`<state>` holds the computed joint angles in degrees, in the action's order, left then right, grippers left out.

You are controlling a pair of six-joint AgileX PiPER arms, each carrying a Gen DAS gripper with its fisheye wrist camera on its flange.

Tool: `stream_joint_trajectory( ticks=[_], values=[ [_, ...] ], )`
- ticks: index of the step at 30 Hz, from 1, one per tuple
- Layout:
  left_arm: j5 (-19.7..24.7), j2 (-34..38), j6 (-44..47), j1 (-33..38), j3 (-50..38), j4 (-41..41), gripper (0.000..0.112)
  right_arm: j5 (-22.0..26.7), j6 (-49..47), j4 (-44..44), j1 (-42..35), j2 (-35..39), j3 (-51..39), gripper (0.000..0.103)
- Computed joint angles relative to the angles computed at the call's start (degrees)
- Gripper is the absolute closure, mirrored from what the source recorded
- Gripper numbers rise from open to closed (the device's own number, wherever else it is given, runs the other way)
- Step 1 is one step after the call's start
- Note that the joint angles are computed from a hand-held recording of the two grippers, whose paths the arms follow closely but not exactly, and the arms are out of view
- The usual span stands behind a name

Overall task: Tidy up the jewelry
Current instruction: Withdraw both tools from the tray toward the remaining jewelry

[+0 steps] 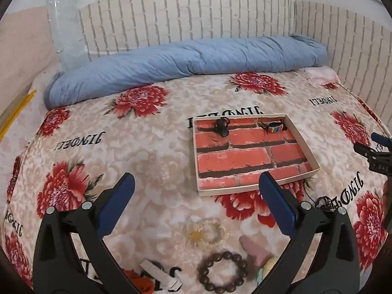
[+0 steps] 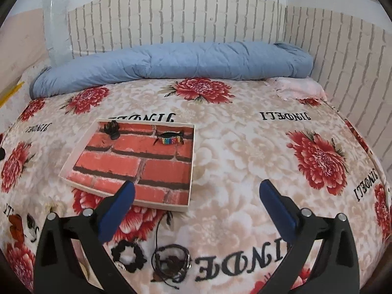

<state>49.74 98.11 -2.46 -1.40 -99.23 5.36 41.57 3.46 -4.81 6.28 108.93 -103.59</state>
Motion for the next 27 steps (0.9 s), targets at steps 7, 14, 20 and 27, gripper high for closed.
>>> stream_joint_trajectory(
  ticks=[7,14,20,27],
  values=[
    [-4.26,-4.56,-2.41,2.41,9.12,-2.37,0.014,-5.0,3.97,-4.98,1.55,-4.95,9.6,0.004],
    [-12.09,-7.96,-4.14,3.01,22.31,-2.37,0.014,-13.75,1.56,-0.51,-0.1,-8.88,21.21,0.004],
    [-19.84,-9.7,-16.13,0.52,32.08,9.57,0.014,-20.13,-1.74,4.67,-1.84,-8.87,28.76,0.004],
    [-24.85,-9.32,-28.04,-2.3,38.2,21.4,0.014,-27.37,-3.52,7.35,-2.85,-8.98,35.69,0.004]
  ],
)
